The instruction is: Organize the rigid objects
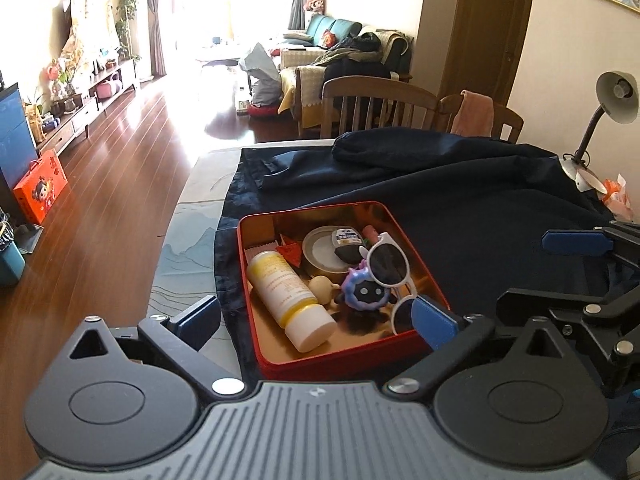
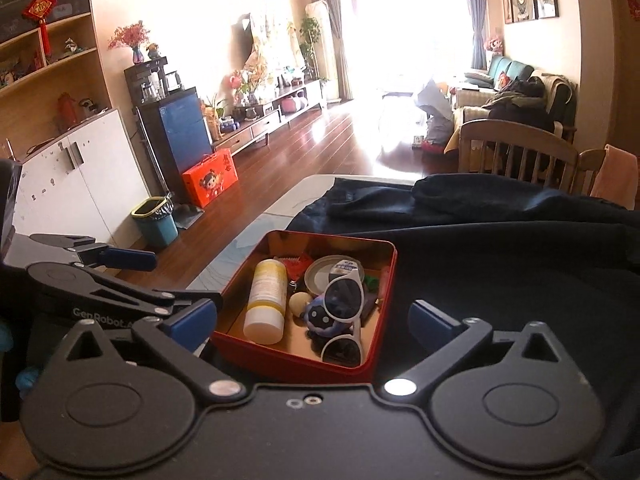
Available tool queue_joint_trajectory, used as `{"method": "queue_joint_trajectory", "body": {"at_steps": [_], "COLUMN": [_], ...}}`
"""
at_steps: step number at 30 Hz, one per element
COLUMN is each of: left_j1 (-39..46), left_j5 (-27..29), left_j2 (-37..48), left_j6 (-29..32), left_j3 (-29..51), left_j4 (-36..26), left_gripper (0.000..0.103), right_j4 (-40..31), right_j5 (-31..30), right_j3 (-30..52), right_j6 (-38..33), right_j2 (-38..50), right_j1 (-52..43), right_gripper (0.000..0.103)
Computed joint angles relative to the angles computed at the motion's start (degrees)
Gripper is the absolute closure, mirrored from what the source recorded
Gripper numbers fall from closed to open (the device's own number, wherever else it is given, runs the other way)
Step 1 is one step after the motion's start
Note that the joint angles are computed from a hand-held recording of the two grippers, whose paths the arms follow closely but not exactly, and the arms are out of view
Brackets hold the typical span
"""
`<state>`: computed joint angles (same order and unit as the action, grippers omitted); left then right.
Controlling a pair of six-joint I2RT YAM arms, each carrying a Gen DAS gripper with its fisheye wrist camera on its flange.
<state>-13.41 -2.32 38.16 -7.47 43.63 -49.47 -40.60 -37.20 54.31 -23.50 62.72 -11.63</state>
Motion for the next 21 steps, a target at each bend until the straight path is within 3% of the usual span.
{"method": "queue_joint_trajectory", "body": {"at_steps": [21], "left_j1": [-17.53], "left_j5": [-11.33], "left_j2": [-2.03], "left_j6": [-11.62], "left_j3": [2.72], "left_j4": [-5.26], "left_gripper": [0.001], "right_j4": [-2.43], "right_j5": [-3.5], "right_j3": [-2.75], "right_j6": [-1.14], "right_j2": [-5.22], "right_j1": [-7.54], "right_gripper": [0.0]}}
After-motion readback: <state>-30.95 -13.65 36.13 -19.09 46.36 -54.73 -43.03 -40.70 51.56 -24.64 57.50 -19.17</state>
